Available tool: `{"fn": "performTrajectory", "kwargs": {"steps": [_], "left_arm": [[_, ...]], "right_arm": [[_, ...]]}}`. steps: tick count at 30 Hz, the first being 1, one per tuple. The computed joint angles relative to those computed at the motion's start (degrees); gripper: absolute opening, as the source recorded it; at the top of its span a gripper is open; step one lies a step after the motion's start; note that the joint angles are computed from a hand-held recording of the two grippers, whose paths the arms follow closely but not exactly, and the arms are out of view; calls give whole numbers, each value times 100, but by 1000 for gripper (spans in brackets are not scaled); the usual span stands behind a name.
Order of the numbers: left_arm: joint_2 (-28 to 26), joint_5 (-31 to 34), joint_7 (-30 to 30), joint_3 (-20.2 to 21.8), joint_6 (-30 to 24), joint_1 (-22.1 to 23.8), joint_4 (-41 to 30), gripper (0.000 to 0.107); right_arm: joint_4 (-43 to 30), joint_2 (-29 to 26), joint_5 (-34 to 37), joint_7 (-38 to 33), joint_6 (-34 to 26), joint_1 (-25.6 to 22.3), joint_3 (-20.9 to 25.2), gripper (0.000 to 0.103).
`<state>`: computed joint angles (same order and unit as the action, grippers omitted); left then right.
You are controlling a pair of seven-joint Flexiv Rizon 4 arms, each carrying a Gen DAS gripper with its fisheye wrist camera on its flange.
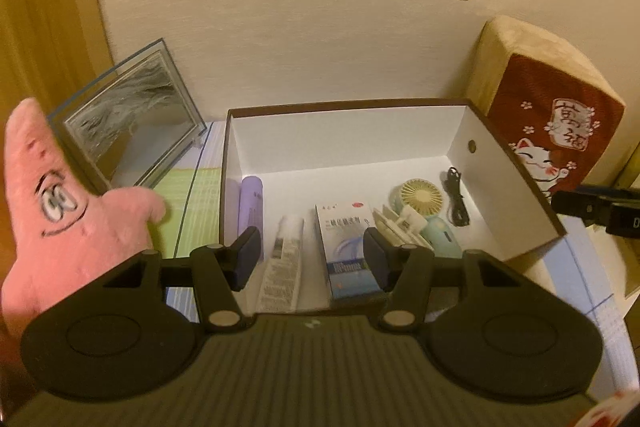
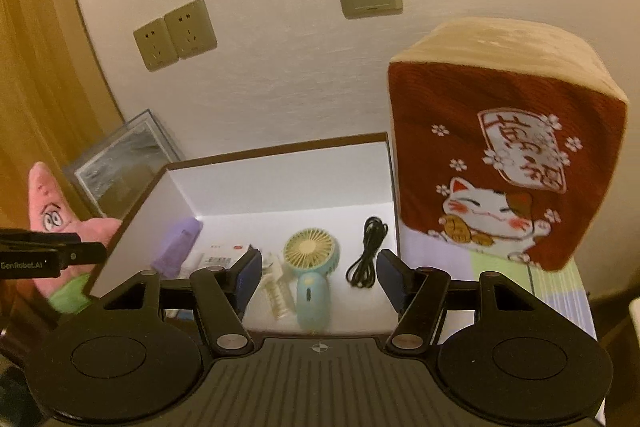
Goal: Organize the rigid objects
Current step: 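Withdraw both tools from the box toward the remaining items on the bed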
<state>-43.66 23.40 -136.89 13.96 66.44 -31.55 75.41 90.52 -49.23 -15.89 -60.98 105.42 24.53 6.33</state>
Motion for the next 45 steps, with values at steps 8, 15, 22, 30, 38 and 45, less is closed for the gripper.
{"fn": "performTrajectory", "kwargs": {"steps": [8, 15, 22, 30, 38, 45], "left_arm": [[526, 392, -635, 178, -23, -358, 583, 54], [906, 800, -1015, 16, -144, -486, 978, 54], [1183, 1026, -1348, -243, -300, -537, 1377, 54], [1385, 1143, -1565, -503, -405, -555, 1704, 54], [1496, 1186, -1729, -673, -458, -581, 1951, 55], [1554, 1193, -1877, -773, -476, -620, 2137, 55]], "right_arm": [[860, 498, 113, -32, 367, 25, 109, 64], [1432, 841, 97, -5, 449, -44, 336, 64], [1942, 1140, 174, -43, 531, 115, 284, 64], [2415, 1369, 294, -104, 563, 258, 269, 64], [2807, 1525, 357, -116, 551, 334, 362, 63], [3081, 1611, 395, -98, 581, 373, 437, 64]]}}
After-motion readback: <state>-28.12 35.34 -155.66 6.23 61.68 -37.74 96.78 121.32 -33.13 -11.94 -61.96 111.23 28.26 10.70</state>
